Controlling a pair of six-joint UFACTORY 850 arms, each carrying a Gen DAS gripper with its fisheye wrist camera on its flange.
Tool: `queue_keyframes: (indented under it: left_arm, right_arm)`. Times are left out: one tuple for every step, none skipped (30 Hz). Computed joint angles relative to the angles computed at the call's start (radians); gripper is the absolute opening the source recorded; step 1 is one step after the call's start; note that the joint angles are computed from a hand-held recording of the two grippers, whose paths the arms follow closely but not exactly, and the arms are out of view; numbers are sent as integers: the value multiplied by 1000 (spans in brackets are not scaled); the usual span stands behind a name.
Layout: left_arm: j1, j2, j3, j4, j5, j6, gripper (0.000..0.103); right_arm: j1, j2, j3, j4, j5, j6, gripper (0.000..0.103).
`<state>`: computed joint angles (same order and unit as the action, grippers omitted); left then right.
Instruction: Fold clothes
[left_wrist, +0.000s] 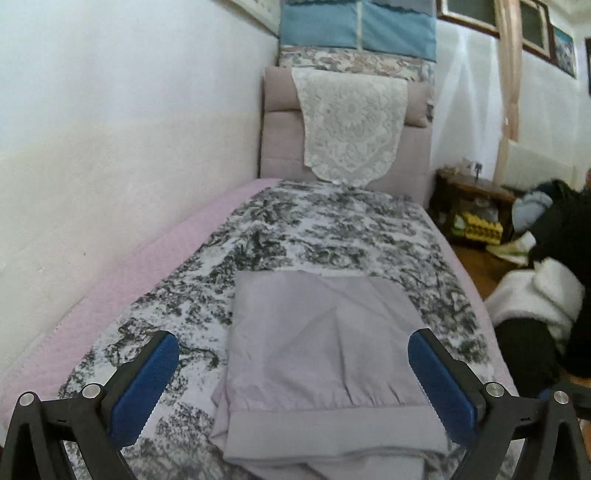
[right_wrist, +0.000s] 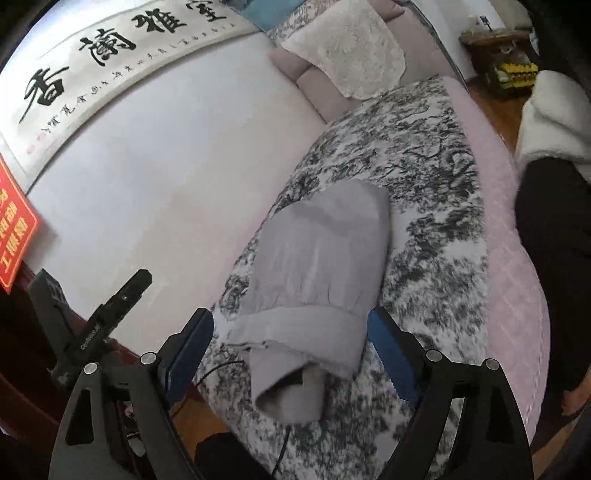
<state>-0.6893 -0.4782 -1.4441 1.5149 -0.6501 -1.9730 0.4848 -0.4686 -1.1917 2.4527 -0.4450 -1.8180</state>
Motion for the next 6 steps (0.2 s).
queue_keyframes:
  left_arm:
    - [-6,0,-4,-16,-1,24,102]
    - [-13,1,-4,-19,-7,36,102]
    - [-23,2,-6,-16,-22,46,102]
    - [-36,3,-10,-9,-47,49,102]
    - [-49,3,-14,-3,-73,56,102]
    - [-61,2,-20,-3,-97,69,102]
  right_arm:
    - [1,15,23,13,-9,-9,89]
    - [1,25,35,26,-9,-23,89]
    - [2,35,47,39,-7,-38,89]
    - [2,45,58,52,-6,-53,89]
    - [2,55,71,69,-6,-70,89]
    - [-1,65,89,87,-15,-84,89]
